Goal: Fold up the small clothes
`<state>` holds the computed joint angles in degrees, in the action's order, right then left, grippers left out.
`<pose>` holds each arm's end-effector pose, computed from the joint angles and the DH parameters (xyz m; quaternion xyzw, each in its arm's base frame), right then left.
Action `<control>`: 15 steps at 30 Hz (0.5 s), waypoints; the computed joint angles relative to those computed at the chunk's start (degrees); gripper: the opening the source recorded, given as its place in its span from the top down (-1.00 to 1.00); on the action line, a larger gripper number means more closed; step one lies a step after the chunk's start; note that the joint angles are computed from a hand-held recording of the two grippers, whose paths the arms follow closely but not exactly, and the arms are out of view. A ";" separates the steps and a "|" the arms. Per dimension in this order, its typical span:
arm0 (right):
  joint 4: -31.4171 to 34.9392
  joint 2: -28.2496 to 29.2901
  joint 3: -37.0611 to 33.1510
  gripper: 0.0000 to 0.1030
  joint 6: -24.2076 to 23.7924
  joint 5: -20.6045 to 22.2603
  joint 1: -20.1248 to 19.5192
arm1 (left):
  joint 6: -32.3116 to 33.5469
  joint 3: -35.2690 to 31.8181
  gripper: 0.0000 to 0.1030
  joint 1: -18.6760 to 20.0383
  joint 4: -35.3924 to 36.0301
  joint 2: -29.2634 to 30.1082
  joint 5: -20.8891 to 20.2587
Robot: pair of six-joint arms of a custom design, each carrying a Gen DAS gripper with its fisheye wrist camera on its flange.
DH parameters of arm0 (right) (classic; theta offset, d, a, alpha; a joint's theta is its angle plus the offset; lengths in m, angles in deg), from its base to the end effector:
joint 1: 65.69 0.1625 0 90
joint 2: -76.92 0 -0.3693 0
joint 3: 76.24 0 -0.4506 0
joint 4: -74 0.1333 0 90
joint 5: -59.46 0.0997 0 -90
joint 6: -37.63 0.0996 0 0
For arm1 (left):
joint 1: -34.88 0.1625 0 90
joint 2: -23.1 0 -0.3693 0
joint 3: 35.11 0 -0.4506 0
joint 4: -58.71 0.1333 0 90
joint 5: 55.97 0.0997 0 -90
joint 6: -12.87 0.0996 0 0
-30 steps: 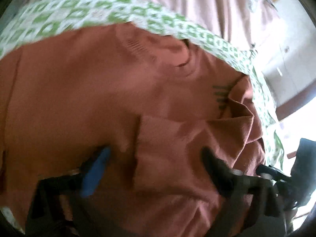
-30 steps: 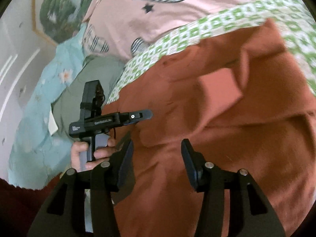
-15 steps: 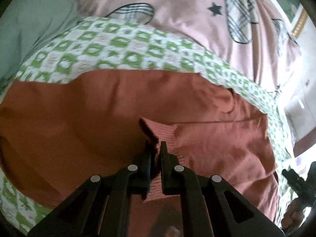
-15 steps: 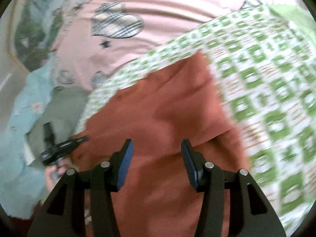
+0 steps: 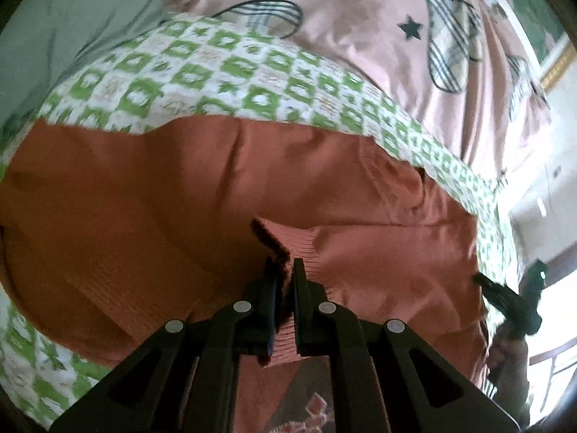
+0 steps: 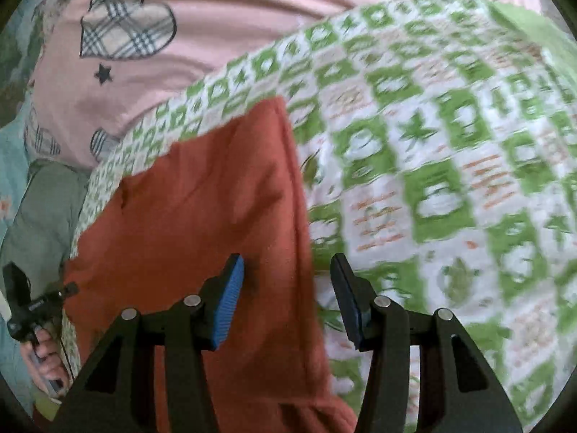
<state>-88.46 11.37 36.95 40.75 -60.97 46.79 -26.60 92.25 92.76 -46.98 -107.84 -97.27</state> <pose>0.2995 -0.5070 0.1296 0.1029 -0.9385 0.2590 0.2040 0.0042 -0.3847 0.4405 -0.1264 0.8919 -0.3614 0.2405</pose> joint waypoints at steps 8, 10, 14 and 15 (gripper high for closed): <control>0.30 -1.36 0.91 0.76 1.53 0.71 -0.62 | -2.53 -2.80 0.88 1.01 4.52 3.74 0.38; 0.34 -1.17 0.84 0.64 3.16 -1.05 -0.02 | -3.98 -3.29 0.88 2.50 6.92 5.57 0.14; -5.02 -2.38 3.10 0.54 2.30 -4.15 3.28 | -5.19 -1.60 0.69 0.73 8.91 3.24 -0.21; -6.66 -2.83 4.00 0.47 1.51 -3.57 4.01 | -5.01 -1.25 0.61 0.12 9.39 2.74 -0.48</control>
<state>-95.12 8.54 40.95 42.25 -64.54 50.80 -31.61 91.00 92.88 -37.59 -105.10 -97.75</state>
